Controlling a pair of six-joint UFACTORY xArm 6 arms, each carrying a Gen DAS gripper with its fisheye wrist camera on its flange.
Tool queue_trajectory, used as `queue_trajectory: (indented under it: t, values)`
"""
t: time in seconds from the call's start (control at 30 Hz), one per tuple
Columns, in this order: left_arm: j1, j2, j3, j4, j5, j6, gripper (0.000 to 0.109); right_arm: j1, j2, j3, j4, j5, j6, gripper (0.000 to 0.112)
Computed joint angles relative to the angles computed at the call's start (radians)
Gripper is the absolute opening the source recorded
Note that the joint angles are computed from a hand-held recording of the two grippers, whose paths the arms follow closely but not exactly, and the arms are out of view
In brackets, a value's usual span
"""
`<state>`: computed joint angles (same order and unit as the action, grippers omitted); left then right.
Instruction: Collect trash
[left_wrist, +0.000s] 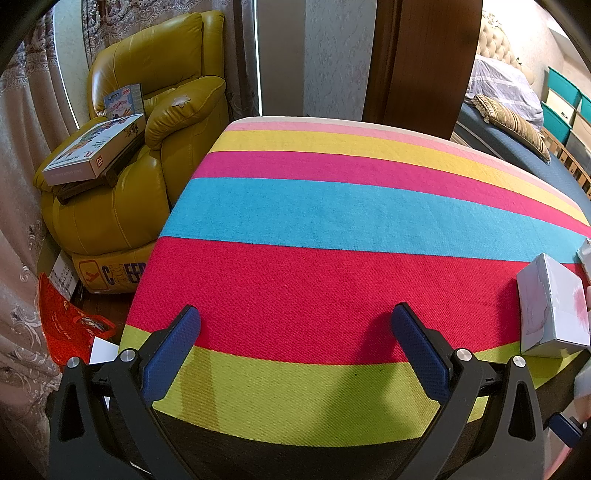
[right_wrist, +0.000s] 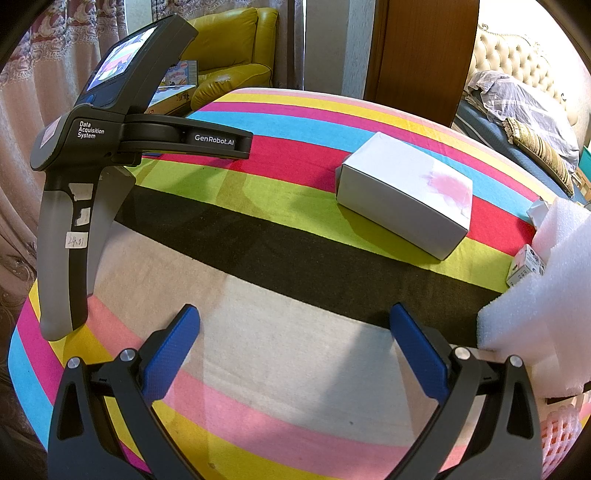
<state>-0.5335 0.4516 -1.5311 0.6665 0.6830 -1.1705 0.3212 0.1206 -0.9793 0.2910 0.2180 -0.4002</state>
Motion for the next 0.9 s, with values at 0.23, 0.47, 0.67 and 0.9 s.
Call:
queue_trajectory:
  t: [0.23,0.47,0.67,0.9]
  values:
    - [0.001,-0.002,0.005,0.002,-0.002,-0.002,0.097,-0.001,0.001,-0.001,0.005,0.0,-0.006,0.1]
    - [0.002,-0.007,0.011,0.003,-0.003,-0.002,0.097,0.0,-0.001,0.004,0.004,-0.003,-0.004,0.1]
    - [0.002,-0.006,0.009,0.002,-0.003,-0.001,0.097,-0.002,-0.002,0.003,0.003,-0.002,-0.004,0.1]
    - [0.001,-0.005,0.007,0.001,-0.002,-0.001,0.097,-0.002,-0.002,0.003,0.005,-0.001,-0.006,0.1]
